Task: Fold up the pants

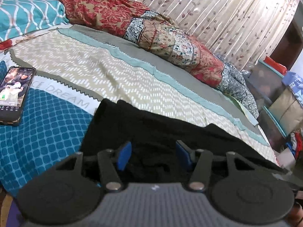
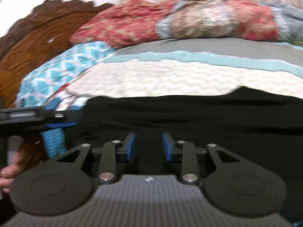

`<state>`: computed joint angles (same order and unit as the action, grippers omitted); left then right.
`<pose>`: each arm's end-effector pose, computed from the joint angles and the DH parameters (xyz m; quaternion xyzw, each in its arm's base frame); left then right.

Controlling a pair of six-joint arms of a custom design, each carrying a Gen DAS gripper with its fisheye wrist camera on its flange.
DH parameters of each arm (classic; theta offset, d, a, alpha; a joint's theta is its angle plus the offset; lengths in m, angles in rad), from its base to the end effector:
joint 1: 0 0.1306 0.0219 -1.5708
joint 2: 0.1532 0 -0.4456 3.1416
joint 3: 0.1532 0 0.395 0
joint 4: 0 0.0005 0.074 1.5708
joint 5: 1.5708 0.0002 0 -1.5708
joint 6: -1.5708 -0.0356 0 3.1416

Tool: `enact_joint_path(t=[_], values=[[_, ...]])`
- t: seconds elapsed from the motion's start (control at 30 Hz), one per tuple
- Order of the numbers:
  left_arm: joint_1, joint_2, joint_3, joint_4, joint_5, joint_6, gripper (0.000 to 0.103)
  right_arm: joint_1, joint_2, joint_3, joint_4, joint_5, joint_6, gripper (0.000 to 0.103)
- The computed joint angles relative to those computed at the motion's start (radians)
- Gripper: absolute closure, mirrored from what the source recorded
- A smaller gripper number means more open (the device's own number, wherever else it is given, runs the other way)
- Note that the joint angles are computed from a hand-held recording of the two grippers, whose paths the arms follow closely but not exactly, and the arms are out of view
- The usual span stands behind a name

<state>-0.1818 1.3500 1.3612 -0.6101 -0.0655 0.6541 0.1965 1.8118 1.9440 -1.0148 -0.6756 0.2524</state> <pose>0.4696 -0.0845 0.5177 -0.2216 0.8557 -0.1630 0.4384 0.6323 0.1481 0.5153 -0.3067 0.8410 0.3030 0.3269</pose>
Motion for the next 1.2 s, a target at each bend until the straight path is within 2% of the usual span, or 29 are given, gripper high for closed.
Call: enact_joint_path(t=[0.07, 0.1, 0.13, 0.17, 0.2, 0.27, 0.47, 0.6, 0.7, 0.87, 0.9, 0.93, 0.97, 1.0, 1.03, 1.2], values=[[-0.011, 0.006, 0.001, -0.016, -0.014, -0.015, 0.052, 0.019, 0.011, 0.01, -0.052, -0.011, 0.039, 0.078], [-0.017, 0.012, 0.005, -0.031, -0.023, -0.027, 0.053, 0.027, 0.024, 0.026, -0.101, -0.013, 0.066, 0.079], [-0.02, 0.019, 0.009, -0.049, -0.029, -0.038, 0.057, 0.038, 0.05, 0.06, -0.199, -0.011, 0.123, 0.081], [-0.021, 0.025, 0.01, -0.059, -0.024, -0.042, 0.058, 0.055, 0.062, 0.061, -0.246, 0.02, 0.169, 0.081], [-0.021, 0.028, 0.009, -0.061, -0.017, -0.043, 0.058, 0.061, 0.057, 0.048, -0.243, 0.042, 0.213, 0.081], [-0.024, 0.029, 0.012, -0.062, -0.029, -0.056, 0.058, 0.063, 0.053, 0.048, -0.232, 0.05, 0.231, 0.081], [-0.013, 0.012, 0.014, -0.027, 0.005, -0.025, 0.056, 0.054, 0.046, 0.025, -0.214, 0.024, 0.19, 0.08], [-0.002, 0.018, 0.036, -0.023, -0.027, -0.034, 0.055, 0.054, 0.038, 0.017, -0.211, 0.026, 0.188, 0.08], [0.024, 0.048, 0.079, -0.051, -0.04, -0.039, 0.053, 0.058, 0.036, 0.014, -0.205, 0.027, 0.18, 0.08], [0.053, 0.134, 0.165, -0.107, -0.056, -0.119, 0.049, 0.053, 0.033, 0.011, -0.211, 0.022, 0.19, 0.08], [0.058, 0.151, 0.181, -0.126, -0.05, -0.122, 0.051, 0.053, 0.031, 0.009, -0.209, 0.026, 0.197, 0.08], [0.059, 0.164, 0.192, -0.143, -0.048, -0.127, 0.058, 0.056, 0.026, 0.002, -0.203, 0.033, 0.205, 0.08], [0.057, 0.167, 0.192, -0.146, -0.049, -0.138, 0.069, 0.06, 0.02, -0.006, -0.194, 0.04, 0.215, 0.08], [0.058, 0.167, 0.185, -0.142, -0.025, -0.151, 0.099, 0.063, 0.014, -0.014, -0.186, 0.047, 0.231, 0.079], [0.061, 0.166, 0.177, -0.139, 0.0, -0.144, 0.101, 0.066, 0.006, -0.026, -0.174, 0.054, 0.246, 0.078], [0.051, 0.144, 0.118, -0.1, -0.034, -0.082, 0.101, 0.066, -0.008, -0.054, -0.145, 0.06, 0.279, 0.078]])
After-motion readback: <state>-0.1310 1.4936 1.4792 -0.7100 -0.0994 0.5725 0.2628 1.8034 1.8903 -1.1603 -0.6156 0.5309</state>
